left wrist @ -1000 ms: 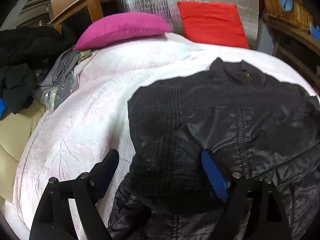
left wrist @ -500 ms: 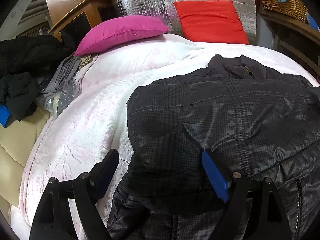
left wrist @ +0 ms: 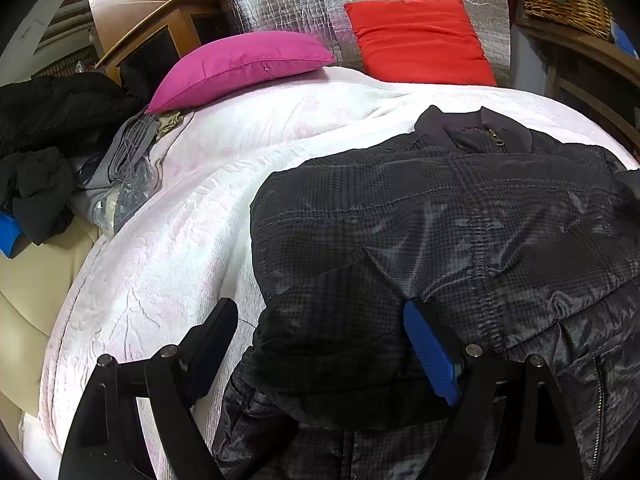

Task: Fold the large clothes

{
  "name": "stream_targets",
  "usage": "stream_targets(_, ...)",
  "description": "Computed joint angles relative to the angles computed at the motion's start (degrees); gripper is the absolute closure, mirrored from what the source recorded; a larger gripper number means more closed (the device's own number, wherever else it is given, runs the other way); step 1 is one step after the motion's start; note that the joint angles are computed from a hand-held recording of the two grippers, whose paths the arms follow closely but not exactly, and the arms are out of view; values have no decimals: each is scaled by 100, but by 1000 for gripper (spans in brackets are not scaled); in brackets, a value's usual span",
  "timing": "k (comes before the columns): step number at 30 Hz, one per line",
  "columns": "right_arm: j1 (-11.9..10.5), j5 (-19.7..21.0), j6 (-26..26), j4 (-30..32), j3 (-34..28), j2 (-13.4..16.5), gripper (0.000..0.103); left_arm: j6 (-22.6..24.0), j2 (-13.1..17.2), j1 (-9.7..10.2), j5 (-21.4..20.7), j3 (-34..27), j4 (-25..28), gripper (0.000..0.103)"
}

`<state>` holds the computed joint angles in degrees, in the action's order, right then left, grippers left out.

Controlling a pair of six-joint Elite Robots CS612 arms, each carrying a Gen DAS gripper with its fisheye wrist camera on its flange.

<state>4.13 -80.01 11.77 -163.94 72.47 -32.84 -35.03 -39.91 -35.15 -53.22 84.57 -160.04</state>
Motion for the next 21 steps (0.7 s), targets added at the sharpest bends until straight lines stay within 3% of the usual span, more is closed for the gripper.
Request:
stream_targets(3,42,-144,-237,61,-18,-16,41,-6,-3,10,-31,-10,32,17)
stream_targets(9,-151,430,247,-322,425,-278,39,-341,-162,113,-413,190,-318,17)
stream_targets(13,-263,594,427,-761,745,-408,35,-541,-212,86,-169,282,-375,12)
stream_targets(16,-323,983,382,-690,829,-424,35,-574,-191,90,-293,238,-208,8)
stream_targets(18,-282,882,154,-488,772,-393,35,-488,-129,114,-555,115,69,7)
stream_targets(21,-260,815,123,-304,681,-334,35,-577,-63,89,-449,53,139,5)
